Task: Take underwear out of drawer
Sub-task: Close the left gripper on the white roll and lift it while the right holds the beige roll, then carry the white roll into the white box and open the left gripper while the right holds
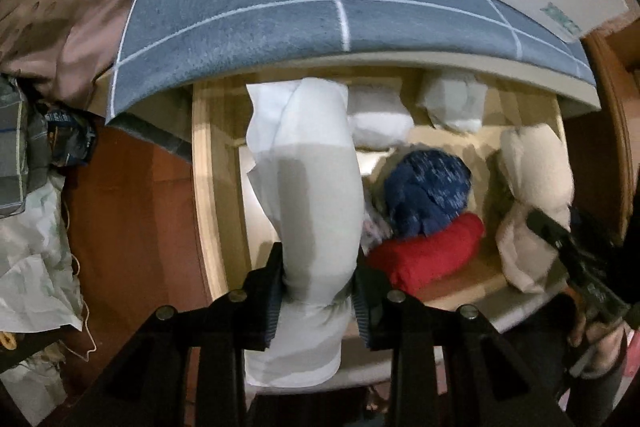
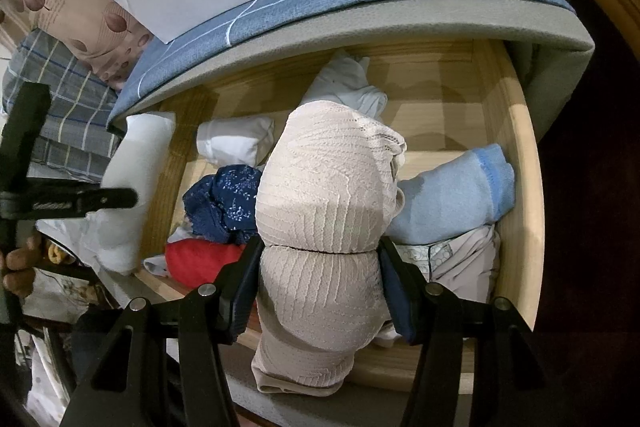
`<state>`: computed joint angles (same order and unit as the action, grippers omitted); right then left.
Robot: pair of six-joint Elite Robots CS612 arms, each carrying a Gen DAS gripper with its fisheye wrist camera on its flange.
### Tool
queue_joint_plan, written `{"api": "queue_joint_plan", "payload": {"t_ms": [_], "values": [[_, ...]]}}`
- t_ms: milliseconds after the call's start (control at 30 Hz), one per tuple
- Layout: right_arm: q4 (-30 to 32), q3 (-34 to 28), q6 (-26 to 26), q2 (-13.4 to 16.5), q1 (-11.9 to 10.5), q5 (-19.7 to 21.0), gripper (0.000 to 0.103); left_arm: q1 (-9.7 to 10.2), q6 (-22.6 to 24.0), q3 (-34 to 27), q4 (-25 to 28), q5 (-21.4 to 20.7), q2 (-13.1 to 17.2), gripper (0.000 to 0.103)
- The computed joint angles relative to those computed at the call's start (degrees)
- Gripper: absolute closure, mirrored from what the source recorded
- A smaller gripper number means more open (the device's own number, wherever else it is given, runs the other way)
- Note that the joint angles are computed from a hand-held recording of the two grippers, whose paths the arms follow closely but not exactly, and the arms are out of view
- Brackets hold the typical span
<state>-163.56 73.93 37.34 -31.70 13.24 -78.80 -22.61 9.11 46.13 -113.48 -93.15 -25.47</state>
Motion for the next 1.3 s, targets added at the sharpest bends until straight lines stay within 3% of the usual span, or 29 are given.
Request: {"api": "queue_joint_plan", "payload": {"t_ms": [100,400,533,700,833,1000,1300], "values": [[-0.07,0.01,0.33,0.02,-0.03,0.14,0.050,-0.01,1.60,3.50,-3.46,-0.18,-2.44,0.073],[-1.23,0.77,1.14,-0.55,0.52,-3.44,0.050,1.18,6.07,14.56,-19.03,-7.12,-9.06,0.073],[-0.86,0.77,1.12,-0.73,0.82,-5.36,0.050,1.84,4.48,17.68,-28.48,-9.79,-10.73,0.073],[0.16,0.28,0.77,-0.62,0.90,-5.93,0.050,2.15,1.44,19.25,-43.92,-11.94,-11.43,0.073],[0.52,0.07,0.67,-0.54,0.92,-5.92,0.050,2.12,-2.29,16.25,-50.22,-14.11,-10.35,0.073],[0.45,0.14,0.69,-0.57,0.94,-5.94,0.050,1.41,-4.39,9.42,-52.31,-13.91,-7.63,0.073],[0.37,-0.05,0.59,-0.44,0.86,-5.36,0.050,-0.54,-0.93,-13.41,-41.54,-9.71,3.09,0.073]]}}
